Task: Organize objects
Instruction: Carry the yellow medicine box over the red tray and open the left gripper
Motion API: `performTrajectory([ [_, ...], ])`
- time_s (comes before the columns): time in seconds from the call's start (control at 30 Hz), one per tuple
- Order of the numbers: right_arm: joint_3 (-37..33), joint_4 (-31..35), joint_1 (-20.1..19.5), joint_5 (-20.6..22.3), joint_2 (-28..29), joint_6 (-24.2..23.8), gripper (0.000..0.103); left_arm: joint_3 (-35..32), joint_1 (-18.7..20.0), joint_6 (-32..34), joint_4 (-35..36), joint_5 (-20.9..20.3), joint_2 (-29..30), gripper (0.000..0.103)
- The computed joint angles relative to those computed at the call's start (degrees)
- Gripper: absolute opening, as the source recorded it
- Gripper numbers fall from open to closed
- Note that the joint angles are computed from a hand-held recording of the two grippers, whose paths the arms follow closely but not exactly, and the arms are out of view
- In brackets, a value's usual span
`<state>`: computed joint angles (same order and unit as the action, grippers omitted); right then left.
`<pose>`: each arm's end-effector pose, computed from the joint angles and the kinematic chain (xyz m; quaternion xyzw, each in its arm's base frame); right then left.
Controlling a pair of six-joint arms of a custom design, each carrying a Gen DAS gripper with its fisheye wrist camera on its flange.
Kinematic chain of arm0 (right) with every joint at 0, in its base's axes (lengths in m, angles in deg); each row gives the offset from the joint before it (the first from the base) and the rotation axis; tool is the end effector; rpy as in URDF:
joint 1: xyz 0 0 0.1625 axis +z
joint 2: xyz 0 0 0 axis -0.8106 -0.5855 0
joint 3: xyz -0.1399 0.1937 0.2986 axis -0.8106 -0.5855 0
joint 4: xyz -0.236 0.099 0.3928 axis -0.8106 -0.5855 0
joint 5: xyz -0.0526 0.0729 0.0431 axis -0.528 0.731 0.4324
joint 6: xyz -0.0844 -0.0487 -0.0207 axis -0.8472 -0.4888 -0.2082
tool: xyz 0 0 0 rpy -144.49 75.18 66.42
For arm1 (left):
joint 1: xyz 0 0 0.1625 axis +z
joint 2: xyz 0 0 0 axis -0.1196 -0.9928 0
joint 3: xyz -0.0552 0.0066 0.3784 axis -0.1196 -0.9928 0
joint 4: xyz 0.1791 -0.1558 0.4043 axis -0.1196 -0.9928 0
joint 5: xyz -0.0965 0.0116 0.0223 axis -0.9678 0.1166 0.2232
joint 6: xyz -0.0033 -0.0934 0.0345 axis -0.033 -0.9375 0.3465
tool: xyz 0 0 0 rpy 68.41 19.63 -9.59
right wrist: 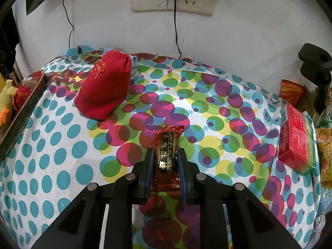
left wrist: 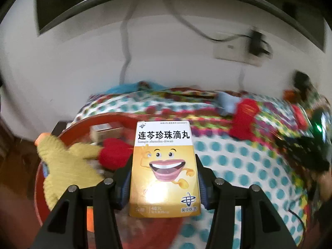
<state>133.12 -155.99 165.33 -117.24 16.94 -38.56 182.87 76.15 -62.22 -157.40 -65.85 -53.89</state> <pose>0.2253 -0.3920 -0.0832 0.2372 -0.8760 0.2552 0.3336 0.0893 -0.3399 0.3417 0.1784 0.8566 -0.3264 0.3574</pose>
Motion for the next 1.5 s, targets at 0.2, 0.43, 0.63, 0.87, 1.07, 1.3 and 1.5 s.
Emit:
performTrajectory([
  [0.2, -0.07, 0.02, 0.0, -0.05, 0.03, 0.02, 0.02, -7.59, 8.13, 4.81, -8.22, 0.59, 11.47, 0.052],
  [0.43, -0.06, 0.21, 0.11, -0.1, -0.02, 0.2, 0.021, -13.78, 12.99, 9.1, -13.23, 0.92, 20.71, 0.052],
  [0.63, -0.07, 0.36, 0.11, -0.06, -0.11, 0.24, 0.021, -17.07, 16.4, 6.96, -10.38, -1.19, 23.88, 0.052],
  [0.87, -0.21, 0.49, 0.13, -0.22, -0.14, 0.11, 0.021, -16.62, 16.17, 5.1, -8.14, -2.87, 21.5, 0.054],
  [1.07, -0.35, 0.45, 0.1, -0.41, -0.04, 0.1, 0.021, -16.09, 15.8, 3.04, -5.8, -3.27, 18.48, 0.058],
  [1.3, -0.36, 0.39, -0.01, -0.37, -0.05, -0.01, 0.021, -9.88, 11.6, 4.23, -2.36, -0.63, 7.93, 0.058],
  [1.5, -0.33, 0.43, 0.04, -0.38, -0.1, 0.03, 0.021, -2.23, 5.58, 1.47, 7.85, 1.35, -6.16, 0.058],
])
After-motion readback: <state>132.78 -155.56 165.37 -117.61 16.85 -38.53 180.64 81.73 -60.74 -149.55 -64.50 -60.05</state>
